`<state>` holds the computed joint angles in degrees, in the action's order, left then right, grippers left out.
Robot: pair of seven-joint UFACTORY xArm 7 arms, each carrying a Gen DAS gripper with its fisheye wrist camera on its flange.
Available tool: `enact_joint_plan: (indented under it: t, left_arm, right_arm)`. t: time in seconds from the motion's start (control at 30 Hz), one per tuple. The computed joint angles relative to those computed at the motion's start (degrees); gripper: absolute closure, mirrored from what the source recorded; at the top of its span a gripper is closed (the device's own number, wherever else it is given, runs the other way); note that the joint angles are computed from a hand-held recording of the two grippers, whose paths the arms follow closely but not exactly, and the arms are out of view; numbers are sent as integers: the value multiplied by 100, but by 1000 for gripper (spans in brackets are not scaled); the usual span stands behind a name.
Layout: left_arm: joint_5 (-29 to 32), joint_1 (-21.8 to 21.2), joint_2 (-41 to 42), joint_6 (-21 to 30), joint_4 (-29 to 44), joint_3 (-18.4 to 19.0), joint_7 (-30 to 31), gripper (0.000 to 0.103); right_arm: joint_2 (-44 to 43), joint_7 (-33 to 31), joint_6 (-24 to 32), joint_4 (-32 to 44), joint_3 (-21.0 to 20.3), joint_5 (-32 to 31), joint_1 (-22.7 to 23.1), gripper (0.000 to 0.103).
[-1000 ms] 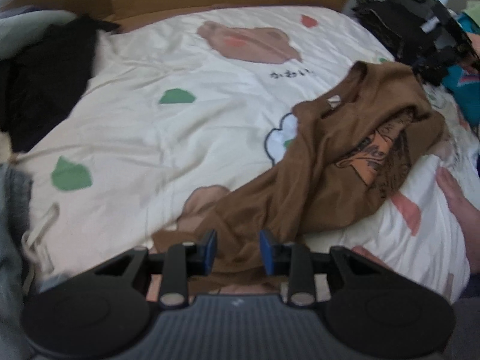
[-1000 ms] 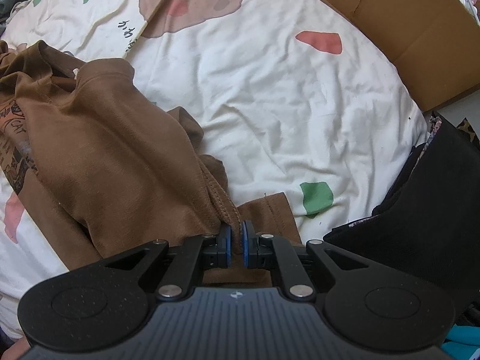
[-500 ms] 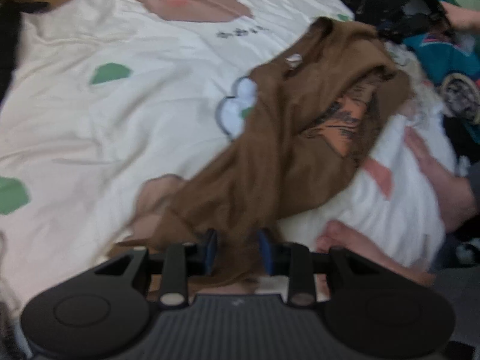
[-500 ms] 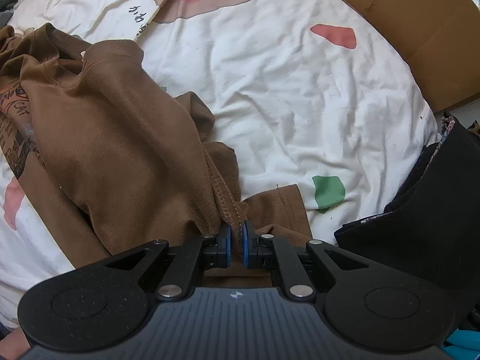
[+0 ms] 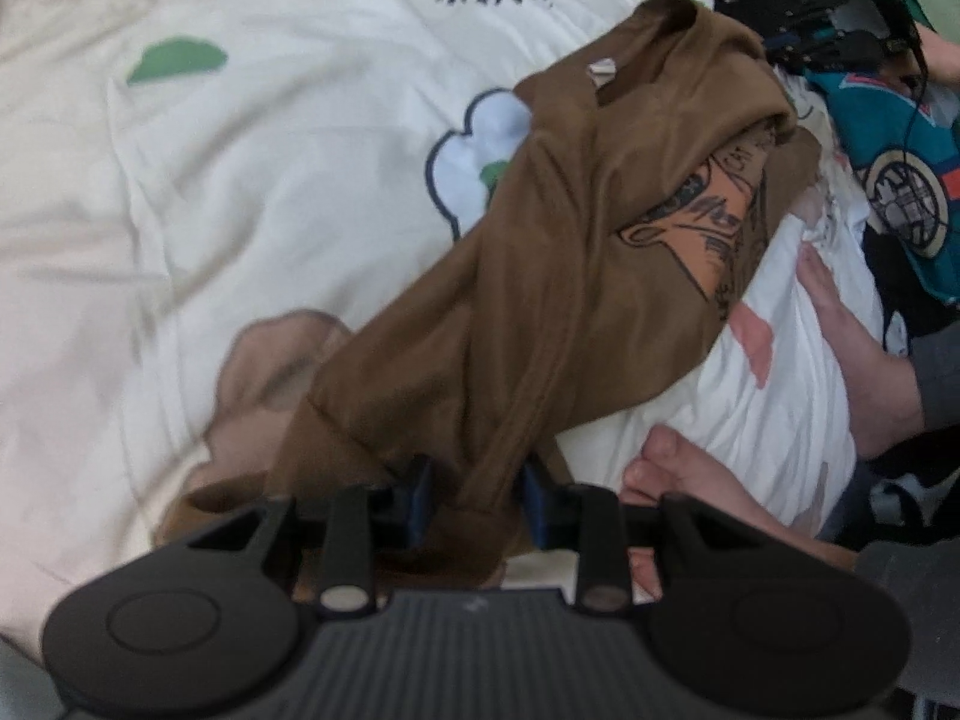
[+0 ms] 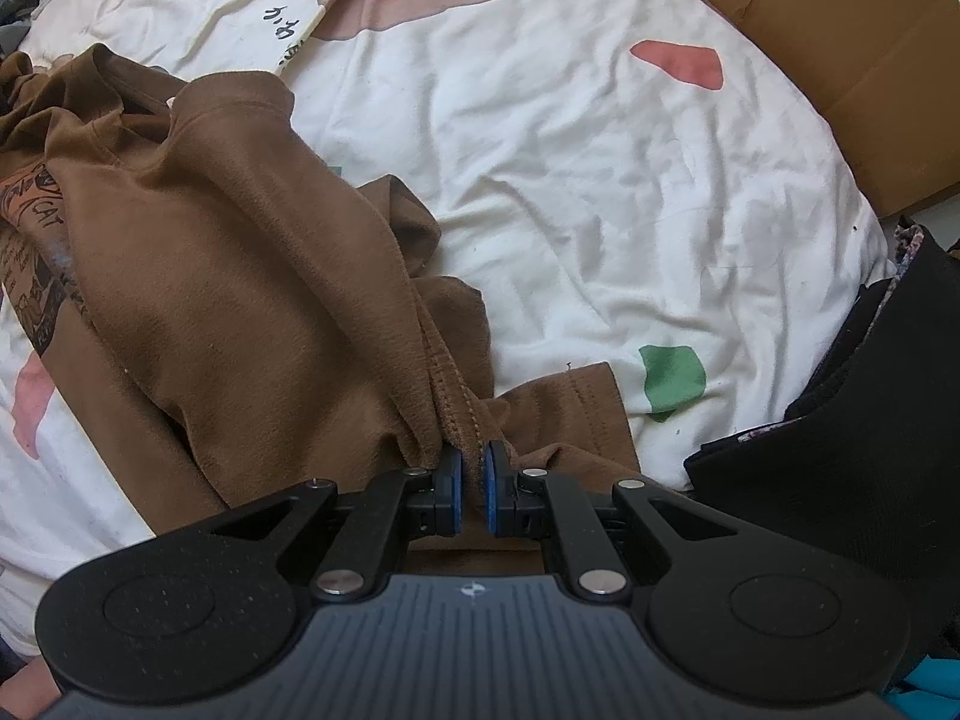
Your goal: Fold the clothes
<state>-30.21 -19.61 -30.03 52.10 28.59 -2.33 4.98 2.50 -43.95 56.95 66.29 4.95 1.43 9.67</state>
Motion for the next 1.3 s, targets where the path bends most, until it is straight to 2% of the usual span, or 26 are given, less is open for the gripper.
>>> enact_joint_plan:
  t: [0.1, 0.17, 0.23, 0.47, 0.67, 0.83, 1.0, 1.2, 1.23, 1.3]
  left_arm:
    - [-71, -2, 14, -39, -58, 29, 17, 78]
    - [-2, 26, -57, -35, -85, -2, -27, 87]
    - [205, 77, -194, -9, -83, -98, -183, 89]
    - [1129, 313, -1181, 342, -27, -452, -1315, 91]
    - [1953, 557, -1703, 739, 387, -836, -2480, 92]
    - [2575, 715, -1785, 1205, 977, -1181, -3388, 92]
    - [3103, 836, -1796, 1895, 1785, -1496, -4085, 93]
    - [3562, 936, -1714, 2692, 2774, -1946, -4728, 94]
    - [3662, 977, -1706, 2819, 2958, -2042, -4833, 97]
    - [3878, 1104, -1710, 3095, 3353, -2232, -5052, 98]
  right_arm:
    - [-15, -22, -43, -32, 4, 18, 1, 97]
    - [-40, -15, -114, -70, -2, 53, -7, 97]
    - [-77, 9, -217, -119, -13, 103, -20, 97]
    - [-403, 169, -539, -325, -60, 301, -74, 98]
    - [-871, 262, -601, -466, -140, 515, -114, 98]
    - [-1202, 107, -732, -576, -254, 792, -133, 98]
    - [-1485, -200, -713, -564, -370, 1195, -103, 98]
    - [-1834, -424, -303, -228, -494, 1544, -63, 98]
    - [-1899, -449, -213, -156, -519, 1592, -59, 98]
    - [-2052, -499, 8, 9, -586, 1741, -41, 98]
